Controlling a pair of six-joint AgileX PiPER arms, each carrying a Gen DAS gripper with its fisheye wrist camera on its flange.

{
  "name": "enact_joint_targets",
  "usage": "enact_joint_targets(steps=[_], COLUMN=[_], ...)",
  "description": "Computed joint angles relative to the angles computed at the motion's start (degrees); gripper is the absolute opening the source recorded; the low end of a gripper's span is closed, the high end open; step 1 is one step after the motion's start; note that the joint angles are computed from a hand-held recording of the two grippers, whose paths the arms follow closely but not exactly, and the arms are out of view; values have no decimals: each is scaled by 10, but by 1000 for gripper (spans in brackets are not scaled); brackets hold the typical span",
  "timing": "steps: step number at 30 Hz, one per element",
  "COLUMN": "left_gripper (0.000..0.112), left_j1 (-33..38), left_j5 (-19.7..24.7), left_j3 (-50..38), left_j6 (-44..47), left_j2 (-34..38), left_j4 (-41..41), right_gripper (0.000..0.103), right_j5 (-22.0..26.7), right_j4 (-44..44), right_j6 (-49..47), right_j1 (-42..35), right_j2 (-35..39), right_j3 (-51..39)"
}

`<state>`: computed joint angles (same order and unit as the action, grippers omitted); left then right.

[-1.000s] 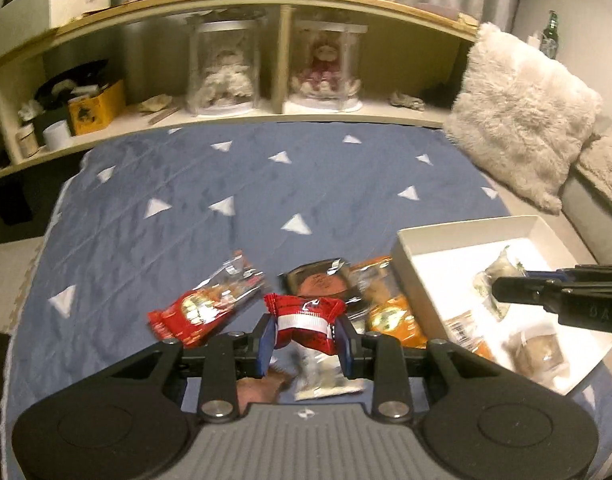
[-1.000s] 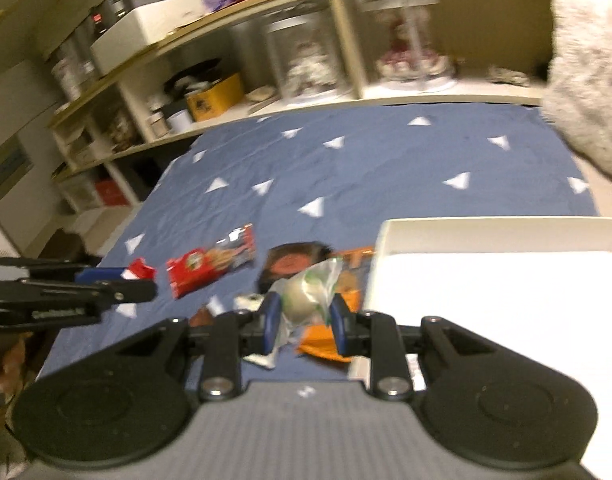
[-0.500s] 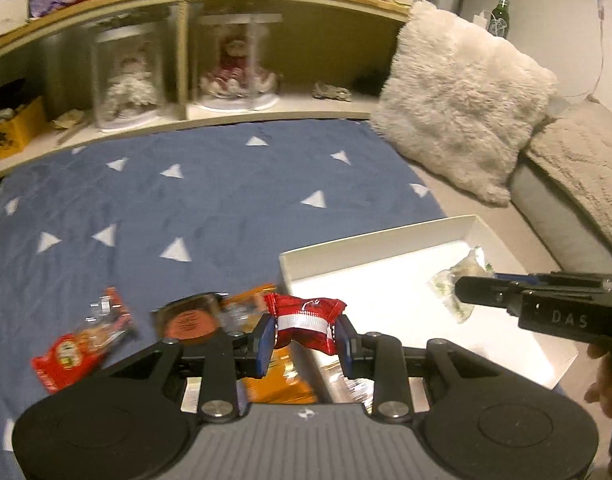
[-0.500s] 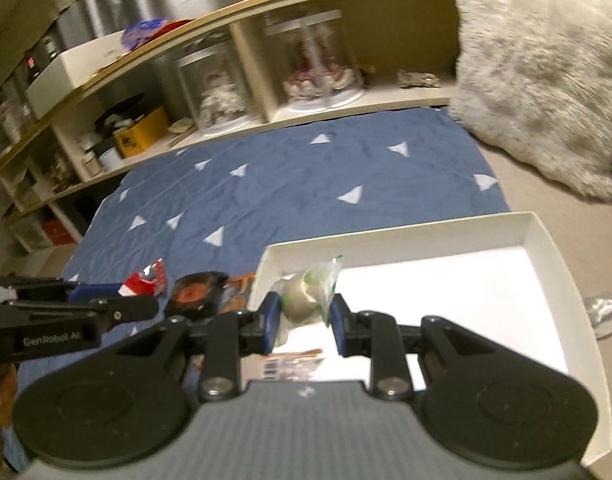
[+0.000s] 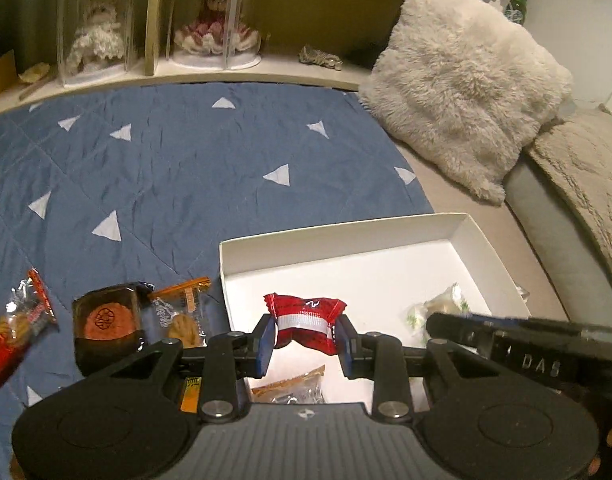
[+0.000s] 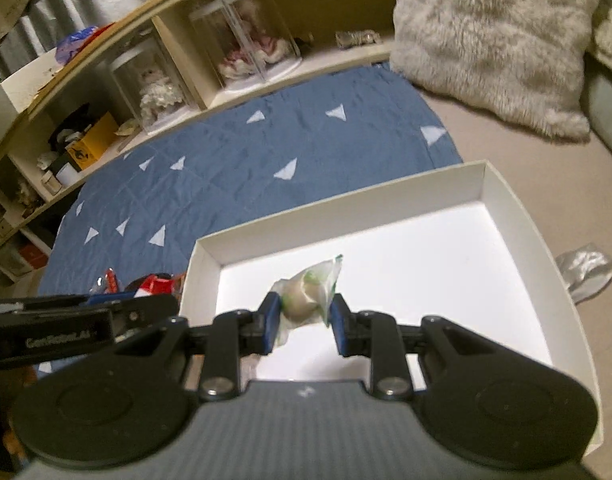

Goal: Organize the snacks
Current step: 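Carry the red candy and green-wrapped ball over the white box with both tools, then open both tools to drop the red candy and green ball into the box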

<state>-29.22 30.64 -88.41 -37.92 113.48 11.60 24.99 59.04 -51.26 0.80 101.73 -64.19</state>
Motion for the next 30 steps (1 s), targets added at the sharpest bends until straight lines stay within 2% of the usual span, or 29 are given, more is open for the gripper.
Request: enact_joint_targets(steps=[4, 14, 20, 30], left_gripper=[34, 38, 45, 45], left_j1=[11, 27, 24, 16], left_j5=[11, 24, 31, 45], left_j3=[-29, -67, -62, -46], left_j6=[4, 12, 17, 26], left_j2=[23, 59, 58, 42], left_j4=[-11, -25, -17, -8], right_gripper=[32, 34, 38, 46], right_j5=[11, 43, 39, 32], right_j4=[-48, 4, -41, -113], right_j6=[50, 4, 44, 102], right_j1=[5, 3, 10, 13], right_j2=[29, 52, 49, 37], right_j3=[-31, -51, -55, -49])
